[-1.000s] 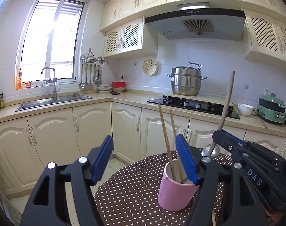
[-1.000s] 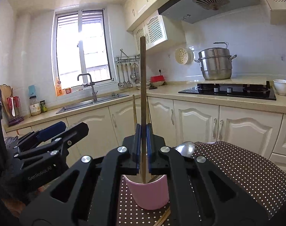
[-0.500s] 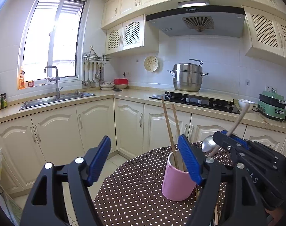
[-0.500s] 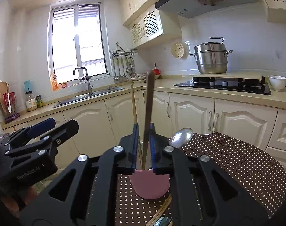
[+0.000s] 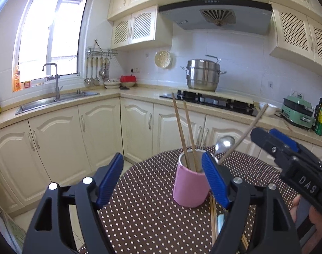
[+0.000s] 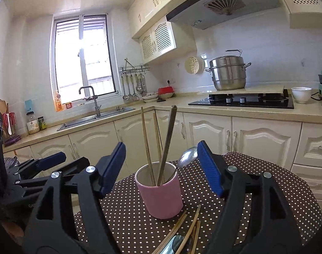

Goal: Organize utensils
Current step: 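Move both open tools back toward the utensil pile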

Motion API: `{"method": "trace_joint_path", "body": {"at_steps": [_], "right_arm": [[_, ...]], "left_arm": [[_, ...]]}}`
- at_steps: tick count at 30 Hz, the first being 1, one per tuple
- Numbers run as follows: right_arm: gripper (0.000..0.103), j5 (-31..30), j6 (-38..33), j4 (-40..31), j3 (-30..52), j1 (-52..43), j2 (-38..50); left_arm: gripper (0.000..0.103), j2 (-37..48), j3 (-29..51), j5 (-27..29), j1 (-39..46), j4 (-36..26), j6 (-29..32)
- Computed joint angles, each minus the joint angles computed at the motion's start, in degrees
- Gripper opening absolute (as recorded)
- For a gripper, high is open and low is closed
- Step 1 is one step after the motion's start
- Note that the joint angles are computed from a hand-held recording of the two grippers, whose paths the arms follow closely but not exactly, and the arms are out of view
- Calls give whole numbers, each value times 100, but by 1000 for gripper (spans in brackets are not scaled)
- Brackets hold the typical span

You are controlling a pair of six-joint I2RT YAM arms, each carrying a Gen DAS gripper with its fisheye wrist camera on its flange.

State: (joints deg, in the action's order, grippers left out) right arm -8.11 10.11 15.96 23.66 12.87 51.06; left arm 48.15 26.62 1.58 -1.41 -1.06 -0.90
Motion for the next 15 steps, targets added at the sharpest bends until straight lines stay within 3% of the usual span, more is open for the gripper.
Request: {"method": "trace_joint_path", "body": {"at_steps": [8, 15], "right_arm": [[76, 68, -302, -1023, -352, -608, -559], [78, -138, -527, -1452, -760, -1144, -616]], "left_arm": [[75, 792, 204, 783, 81, -961, 302], [75, 1873, 103, 251, -634, -1005, 637]]}}
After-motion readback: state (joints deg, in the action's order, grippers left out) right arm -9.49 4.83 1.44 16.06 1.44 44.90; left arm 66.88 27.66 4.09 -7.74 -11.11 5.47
